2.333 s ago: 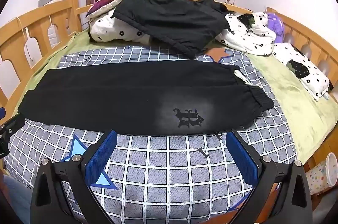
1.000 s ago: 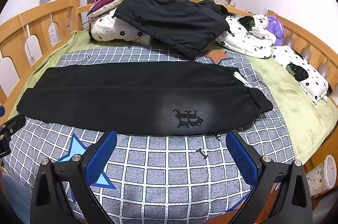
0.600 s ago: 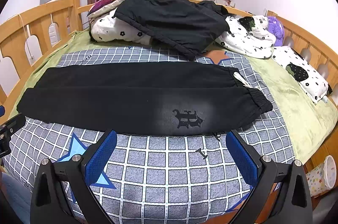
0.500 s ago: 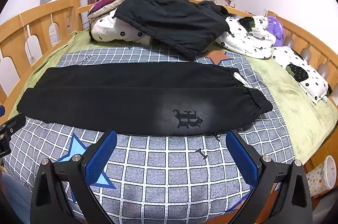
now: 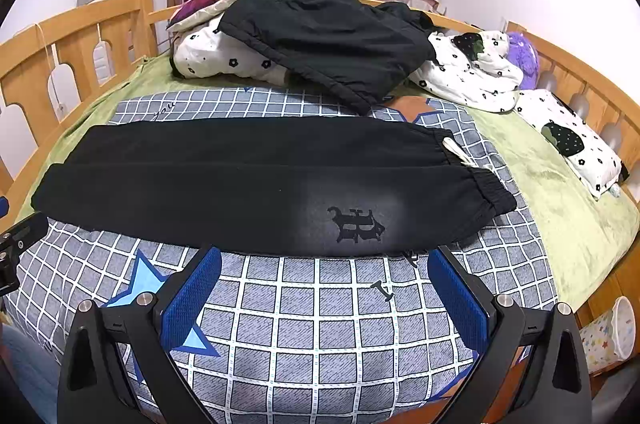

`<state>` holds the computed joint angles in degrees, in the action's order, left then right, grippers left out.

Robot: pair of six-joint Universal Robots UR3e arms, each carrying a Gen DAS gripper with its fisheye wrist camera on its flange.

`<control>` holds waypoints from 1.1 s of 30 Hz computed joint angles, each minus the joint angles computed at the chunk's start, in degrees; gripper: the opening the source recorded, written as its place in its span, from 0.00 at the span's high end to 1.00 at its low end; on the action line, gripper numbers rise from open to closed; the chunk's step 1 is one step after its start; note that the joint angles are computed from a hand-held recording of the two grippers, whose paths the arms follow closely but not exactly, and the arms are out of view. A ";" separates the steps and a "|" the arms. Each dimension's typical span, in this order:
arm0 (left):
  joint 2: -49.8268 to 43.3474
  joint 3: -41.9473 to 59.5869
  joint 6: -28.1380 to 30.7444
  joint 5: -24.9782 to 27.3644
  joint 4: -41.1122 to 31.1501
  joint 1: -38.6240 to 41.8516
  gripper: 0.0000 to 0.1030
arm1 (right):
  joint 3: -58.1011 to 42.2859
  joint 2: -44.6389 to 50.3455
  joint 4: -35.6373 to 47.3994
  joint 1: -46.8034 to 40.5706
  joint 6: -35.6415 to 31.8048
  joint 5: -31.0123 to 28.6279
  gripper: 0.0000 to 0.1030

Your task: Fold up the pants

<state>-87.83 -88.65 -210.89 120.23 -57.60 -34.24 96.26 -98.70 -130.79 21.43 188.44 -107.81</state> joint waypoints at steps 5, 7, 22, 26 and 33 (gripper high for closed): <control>-0.04 0.01 0.00 0.06 0.02 -0.04 0.00 | 0.17 -0.01 -0.22 0.17 0.13 -0.02 0.02; 0.00 -0.01 0.06 -0.05 0.09 0.00 0.00 | 0.26 0.09 -0.47 0.36 0.35 0.05 0.02; 2.27 1.23 0.22 -5.21 0.65 1.91 0.00 | -2.90 -2.34 -0.27 3.01 -0.47 4.73 0.02; 1.84 8.39 1.22 -1.48 -4.94 2.01 0.00 | -12.56 -0.19 5.18 7.64 -3.26 -2.36 0.02; 3.38 17.77 6.05 -3.47 -10.61 7.99 0.00 | -27.25 -3.39 16.67 -3.34 -6.18 7.23 0.02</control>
<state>-84.45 -70.87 -204.85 116.76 -68.20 -26.25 69.01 -102.09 -114.12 18.09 182.27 -100.58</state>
